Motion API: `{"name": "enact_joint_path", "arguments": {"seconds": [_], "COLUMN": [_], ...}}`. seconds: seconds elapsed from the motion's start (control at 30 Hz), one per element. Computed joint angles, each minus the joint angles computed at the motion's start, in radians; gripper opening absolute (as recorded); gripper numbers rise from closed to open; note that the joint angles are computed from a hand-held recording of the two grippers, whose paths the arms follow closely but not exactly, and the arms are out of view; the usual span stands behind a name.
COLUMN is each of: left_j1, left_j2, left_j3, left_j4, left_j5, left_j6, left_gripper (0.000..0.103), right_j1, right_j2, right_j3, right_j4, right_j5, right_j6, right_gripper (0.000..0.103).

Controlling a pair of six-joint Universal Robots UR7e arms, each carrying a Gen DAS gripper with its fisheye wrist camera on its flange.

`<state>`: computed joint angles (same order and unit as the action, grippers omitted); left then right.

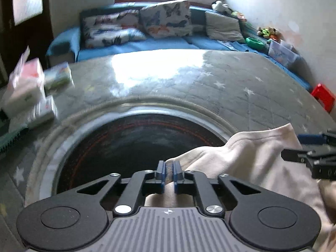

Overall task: Fold clothes
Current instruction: 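Lay the sweatshirt flat on the table with both grippers and release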

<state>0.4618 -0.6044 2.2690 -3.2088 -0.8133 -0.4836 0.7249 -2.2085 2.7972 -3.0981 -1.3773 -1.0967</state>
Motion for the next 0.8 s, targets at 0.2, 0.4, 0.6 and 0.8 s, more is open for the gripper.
{"name": "enact_joint_path", "arguments": {"seconds": [0.2, 0.4, 0.6, 0.8], "left_j1": [-0.008, 0.023, 0.066, 0.092], "left_j2": [0.007, -0.006, -0.013, -0.044], "left_j3": [0.002, -0.011, -0.009, 0.007], "left_j4": [-0.065, -0.05, -0.027, 0.036], "left_j5": [0.123, 0.188, 0.218, 0.198], "left_j6": [0.029, 0.05, 0.033, -0.044], "left_gripper": [0.006, 0.005, 0.006, 0.009], "right_j1": [0.061, 0.14, 0.231, 0.288], "right_j2": [0.067, 0.171, 0.325, 0.396], "right_j3": [-0.004, -0.026, -0.053, -0.069], "right_j4": [-0.055, -0.131, -0.252, -0.301], "right_j5": [-0.047, -0.101, -0.17, -0.226], "right_j6": [0.001, 0.034, 0.048, 0.047], "right_gripper": [0.067, 0.067, 0.066, 0.066]}}
